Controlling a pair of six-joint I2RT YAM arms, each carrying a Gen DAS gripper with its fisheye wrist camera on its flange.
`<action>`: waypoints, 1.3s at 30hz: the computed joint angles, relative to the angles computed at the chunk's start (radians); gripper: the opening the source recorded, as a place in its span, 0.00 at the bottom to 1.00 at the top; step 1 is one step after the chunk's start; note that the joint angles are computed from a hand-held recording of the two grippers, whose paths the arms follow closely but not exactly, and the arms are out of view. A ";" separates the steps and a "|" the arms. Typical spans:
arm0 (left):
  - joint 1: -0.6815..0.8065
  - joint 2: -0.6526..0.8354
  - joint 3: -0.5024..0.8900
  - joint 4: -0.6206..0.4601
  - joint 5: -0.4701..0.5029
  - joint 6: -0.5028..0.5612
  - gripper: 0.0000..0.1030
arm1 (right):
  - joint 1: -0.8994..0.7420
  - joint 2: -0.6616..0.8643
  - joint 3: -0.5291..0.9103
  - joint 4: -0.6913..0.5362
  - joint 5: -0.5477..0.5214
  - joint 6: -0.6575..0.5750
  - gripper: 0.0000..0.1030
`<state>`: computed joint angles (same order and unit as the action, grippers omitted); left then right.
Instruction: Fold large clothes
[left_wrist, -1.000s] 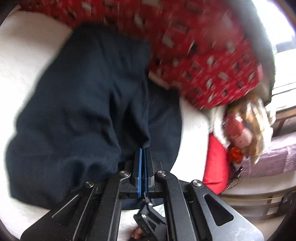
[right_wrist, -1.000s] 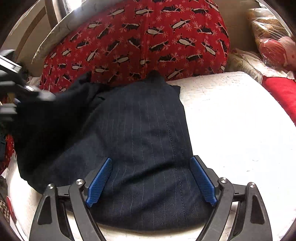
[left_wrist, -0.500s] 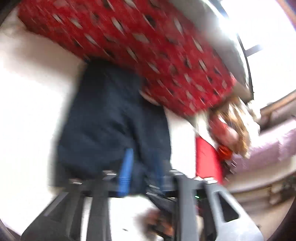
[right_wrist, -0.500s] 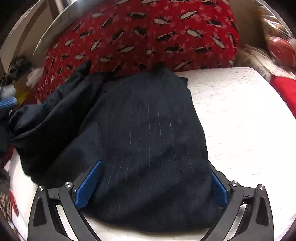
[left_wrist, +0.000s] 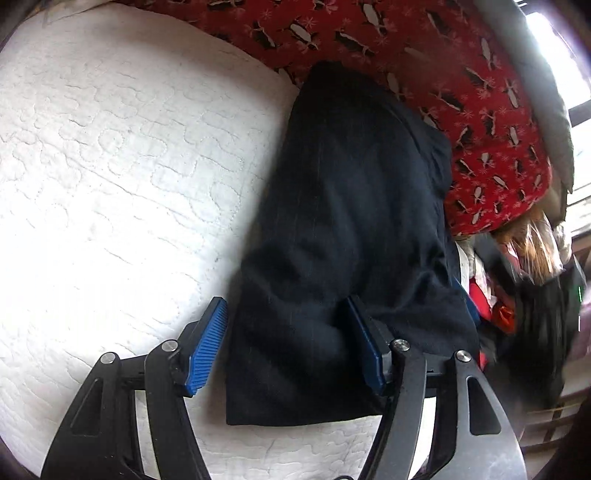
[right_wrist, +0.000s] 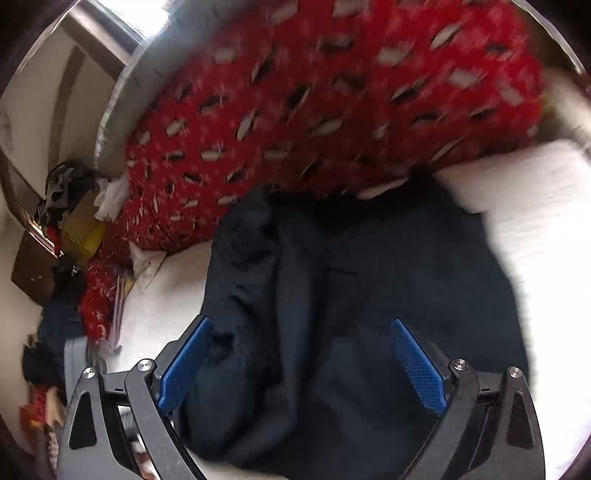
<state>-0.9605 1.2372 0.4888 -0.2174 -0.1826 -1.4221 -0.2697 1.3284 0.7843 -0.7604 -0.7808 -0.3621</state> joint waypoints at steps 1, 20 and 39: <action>-0.001 -0.007 -0.009 0.007 0.001 0.008 0.63 | 0.047 0.014 -0.002 0.034 0.005 0.065 0.95; -0.123 -0.174 0.118 -0.224 -0.212 -0.010 0.62 | -0.142 0.051 0.179 -0.245 -0.244 -0.228 0.05; -0.146 0.288 0.363 -0.242 -0.139 0.113 0.65 | -0.505 0.558 0.389 -0.641 -0.180 -0.647 0.68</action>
<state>-1.1068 1.5255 0.8513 -0.4591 -0.3211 -1.3087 -0.7750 1.8861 1.1731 -1.4015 -0.9611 -1.0087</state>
